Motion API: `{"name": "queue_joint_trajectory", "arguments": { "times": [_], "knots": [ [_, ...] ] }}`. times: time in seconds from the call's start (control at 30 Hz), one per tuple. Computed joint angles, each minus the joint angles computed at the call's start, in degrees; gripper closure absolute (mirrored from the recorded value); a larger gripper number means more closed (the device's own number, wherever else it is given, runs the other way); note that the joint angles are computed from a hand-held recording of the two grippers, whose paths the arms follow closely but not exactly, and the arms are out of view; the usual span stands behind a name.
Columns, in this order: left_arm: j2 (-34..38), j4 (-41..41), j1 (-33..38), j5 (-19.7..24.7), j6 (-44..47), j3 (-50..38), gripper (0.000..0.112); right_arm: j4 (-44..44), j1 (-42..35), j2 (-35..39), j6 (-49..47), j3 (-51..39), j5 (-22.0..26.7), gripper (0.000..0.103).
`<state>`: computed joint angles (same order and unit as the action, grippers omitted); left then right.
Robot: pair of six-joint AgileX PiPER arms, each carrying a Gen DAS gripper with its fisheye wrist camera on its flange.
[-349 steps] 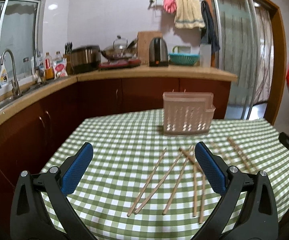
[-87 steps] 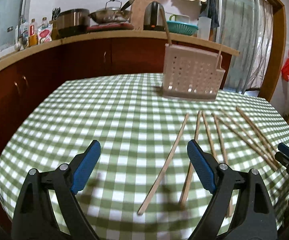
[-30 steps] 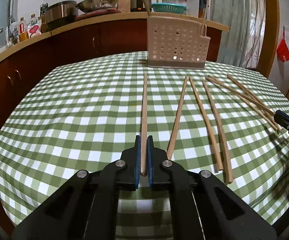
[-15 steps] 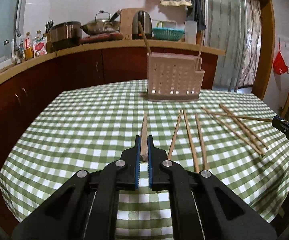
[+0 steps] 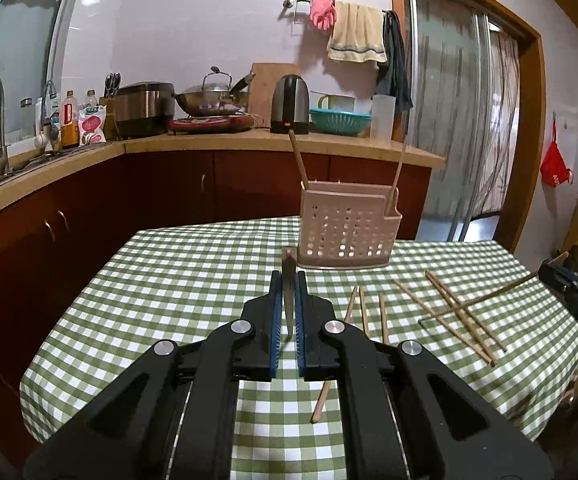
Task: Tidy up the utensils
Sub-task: 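Carry the chopstick upright in the left tool over the beige holder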
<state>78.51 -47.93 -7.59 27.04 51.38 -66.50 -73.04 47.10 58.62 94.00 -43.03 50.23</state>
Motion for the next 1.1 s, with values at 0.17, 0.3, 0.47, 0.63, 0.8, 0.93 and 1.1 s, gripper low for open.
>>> {"name": "queue_joint_trajectory", "arguments": {
  "times": [0.17, 0.3, 0.47, 0.63, 0.8, 0.93, 1.1],
  "knots": [
    [2.12, 2.37, 0.19, 2.37, -2.57, -3.91, 0.106, 5.37, -5.39, 0.86, -6.7, -3.21, -4.44, 0.096],
    [4.01, 4.29, -0.39, 2.59, -4.24, -6.54, 0.106, 9.89, -10.37, 2.23, -12.35, -5.88, -8.59, 0.096],
    [6.88, 7.91, -1.35, 3.47, -7.81, -11.08, 0.106, 14.96, -16.18, 4.59, -19.43, -9.43, -13.48, 0.096],
    [10.59, 9.76, -1.73, 5.14, -9.87, -16.6, 0.106, 16.27, -20.06, 8.04, -22.21, -12.62, -17.48, 0.096],
    [14.09, 11.34, -2.49, 5.56, -11.69, -21.14, 0.106, 13.03, -21.74, 10.99, -19.8, -14.33, -19.97, 0.096],
    [15.8, 11.44, -3.05, 5.46, -12.63, -23.52, 0.106, 13.18, -23.02, 12.4, -20.1, -15.69, -21.24, 0.096],
    [17.65, 10.78, -3.7, 5.67, -12.87, -27.31, 0.106, 14.02, -24.31, 12.85, -22.01, -17.66, -21.93, 0.096]
  ]
}}
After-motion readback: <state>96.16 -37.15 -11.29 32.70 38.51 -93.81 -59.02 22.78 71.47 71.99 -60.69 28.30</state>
